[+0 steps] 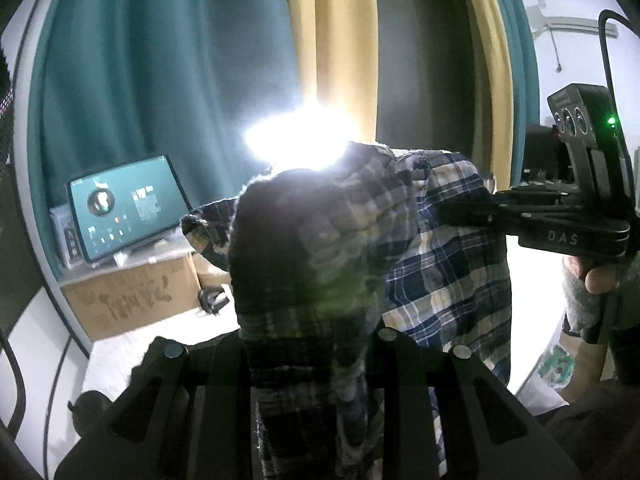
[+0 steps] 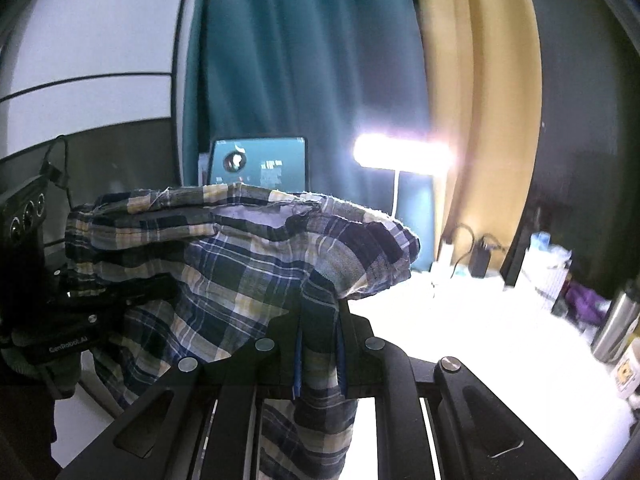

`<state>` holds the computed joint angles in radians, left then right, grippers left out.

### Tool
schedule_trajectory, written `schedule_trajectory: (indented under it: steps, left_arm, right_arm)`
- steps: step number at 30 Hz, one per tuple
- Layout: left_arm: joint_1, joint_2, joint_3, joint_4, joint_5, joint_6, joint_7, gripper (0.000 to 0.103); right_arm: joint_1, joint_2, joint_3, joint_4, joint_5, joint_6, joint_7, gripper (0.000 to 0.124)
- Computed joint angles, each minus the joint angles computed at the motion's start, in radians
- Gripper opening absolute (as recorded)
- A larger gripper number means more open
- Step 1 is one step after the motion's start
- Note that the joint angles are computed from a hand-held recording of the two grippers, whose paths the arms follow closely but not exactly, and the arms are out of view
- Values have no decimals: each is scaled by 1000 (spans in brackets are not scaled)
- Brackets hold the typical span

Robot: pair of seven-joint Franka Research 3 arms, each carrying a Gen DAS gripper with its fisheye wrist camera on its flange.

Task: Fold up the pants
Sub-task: 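Lift the folded pants high with the right gripper and carry them aside, then lower the held pants onto the bed beside the black cloth and release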

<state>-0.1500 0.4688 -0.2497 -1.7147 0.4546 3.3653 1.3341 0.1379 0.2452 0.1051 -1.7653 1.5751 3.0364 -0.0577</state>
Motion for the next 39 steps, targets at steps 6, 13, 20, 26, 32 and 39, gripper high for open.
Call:
schedule_trajectory:
  steps: [6,13,20,26,32,39]
  left_arm:
    - [101,97,-140,95,3,-123,56,22]
    - [105,201,-184,214,-91,-241,167,22]
    - [41,304,-128,372,-182,-356,235,22]
    - [-16,375,-69,497,-255,-448,264,23]
    - [-52,439,-28,609,-298,-532,267,25]
    - [-90,535,11,791,-320,-666,279,30]
  right_arm:
    - [-6,101,-12,51,-269,-32,283,12]
    - [-8,231,-38,156,-535,-89,564,12]
    - [-16,372,-51,312,-745,-175,770,12]
    - [-54,472,-22,437,-868,-245,880,12]
    - [-89,576,13,574,-976,-315,971,12]
    - [-110,669,37,704,-1043,-386,1029,12]
